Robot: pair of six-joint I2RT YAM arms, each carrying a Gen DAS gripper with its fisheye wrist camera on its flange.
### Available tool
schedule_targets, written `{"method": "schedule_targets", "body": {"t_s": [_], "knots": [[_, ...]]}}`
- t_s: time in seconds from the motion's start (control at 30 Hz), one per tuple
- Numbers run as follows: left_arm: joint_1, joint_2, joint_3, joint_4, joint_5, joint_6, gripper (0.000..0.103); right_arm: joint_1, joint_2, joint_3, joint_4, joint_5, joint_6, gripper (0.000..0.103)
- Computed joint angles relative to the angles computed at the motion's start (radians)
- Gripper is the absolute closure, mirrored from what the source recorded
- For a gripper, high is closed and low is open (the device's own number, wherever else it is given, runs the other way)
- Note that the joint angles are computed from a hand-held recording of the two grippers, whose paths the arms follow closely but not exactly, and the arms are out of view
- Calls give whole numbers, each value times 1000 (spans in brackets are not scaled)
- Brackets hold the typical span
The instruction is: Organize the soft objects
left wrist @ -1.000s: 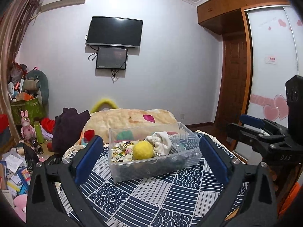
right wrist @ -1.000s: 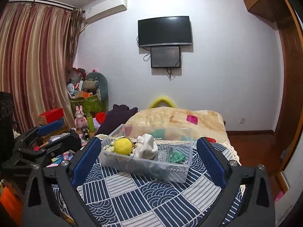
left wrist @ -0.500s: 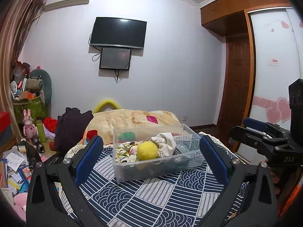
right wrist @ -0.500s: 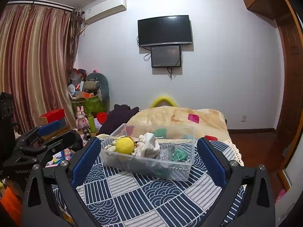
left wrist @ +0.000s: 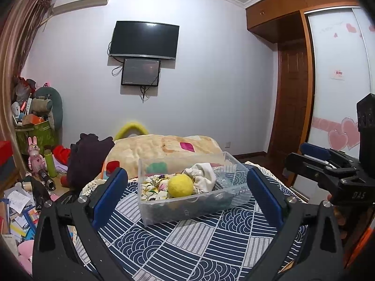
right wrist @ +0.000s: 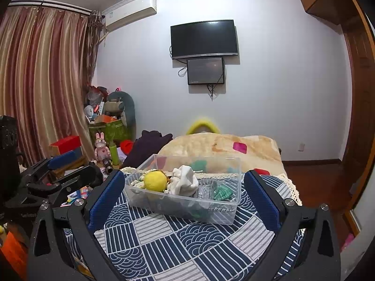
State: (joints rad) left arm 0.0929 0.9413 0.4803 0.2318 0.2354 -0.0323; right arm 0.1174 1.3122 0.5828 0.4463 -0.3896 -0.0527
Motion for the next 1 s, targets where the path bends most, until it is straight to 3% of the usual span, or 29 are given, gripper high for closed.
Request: {"method": "schedule_targets", "body": {"t_s": [1.0], "knots": [[3,16,10,4,16,5,0,-6,9,7,-2,-8,5,1]]}}
